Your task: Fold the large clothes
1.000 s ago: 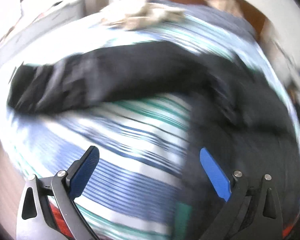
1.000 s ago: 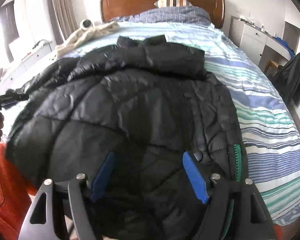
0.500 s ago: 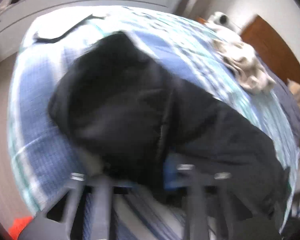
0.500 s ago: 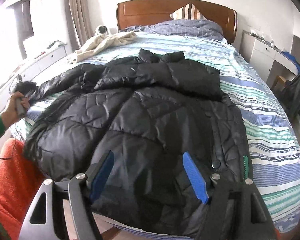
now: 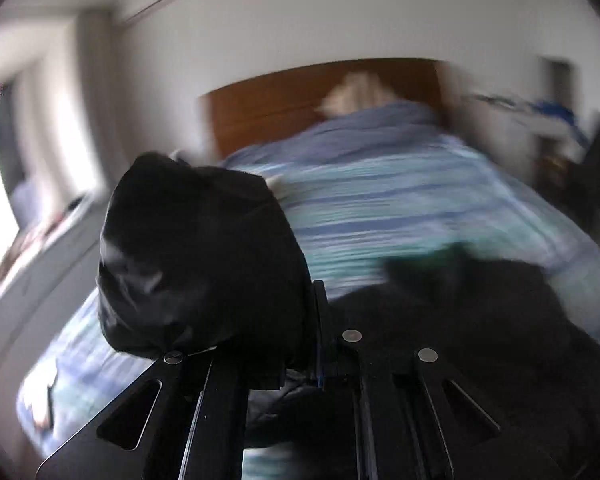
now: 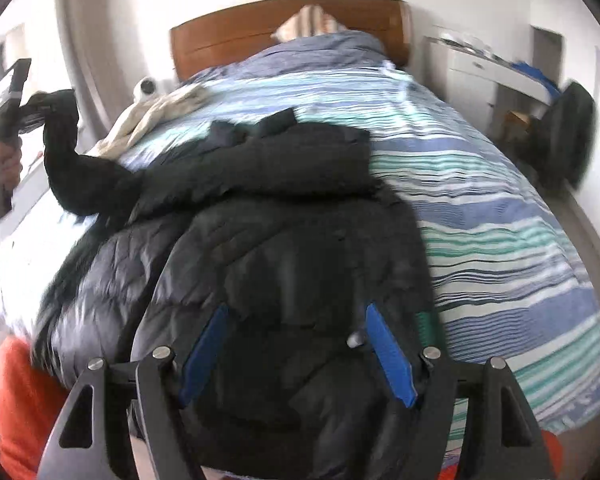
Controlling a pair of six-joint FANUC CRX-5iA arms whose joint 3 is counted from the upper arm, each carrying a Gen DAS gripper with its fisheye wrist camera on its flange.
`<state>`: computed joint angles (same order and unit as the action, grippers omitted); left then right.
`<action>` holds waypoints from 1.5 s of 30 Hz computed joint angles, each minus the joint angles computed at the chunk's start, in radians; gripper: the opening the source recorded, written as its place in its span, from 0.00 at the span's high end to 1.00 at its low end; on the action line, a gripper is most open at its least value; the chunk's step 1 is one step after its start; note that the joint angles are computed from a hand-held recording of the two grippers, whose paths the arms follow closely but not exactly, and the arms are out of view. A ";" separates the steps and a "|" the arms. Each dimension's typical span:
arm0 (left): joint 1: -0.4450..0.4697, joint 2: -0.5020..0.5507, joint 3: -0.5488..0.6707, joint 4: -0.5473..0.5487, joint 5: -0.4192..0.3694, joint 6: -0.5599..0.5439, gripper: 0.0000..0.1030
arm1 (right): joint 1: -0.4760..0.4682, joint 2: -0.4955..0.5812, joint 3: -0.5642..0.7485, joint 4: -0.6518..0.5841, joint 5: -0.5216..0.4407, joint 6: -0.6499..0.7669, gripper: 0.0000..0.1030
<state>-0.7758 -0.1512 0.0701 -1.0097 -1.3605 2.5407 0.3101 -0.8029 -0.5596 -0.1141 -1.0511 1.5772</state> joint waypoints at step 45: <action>0.256 -0.003 -0.241 0.360 0.252 0.003 0.16 | 0.029 0.564 0.289 -0.051 0.311 0.156 0.50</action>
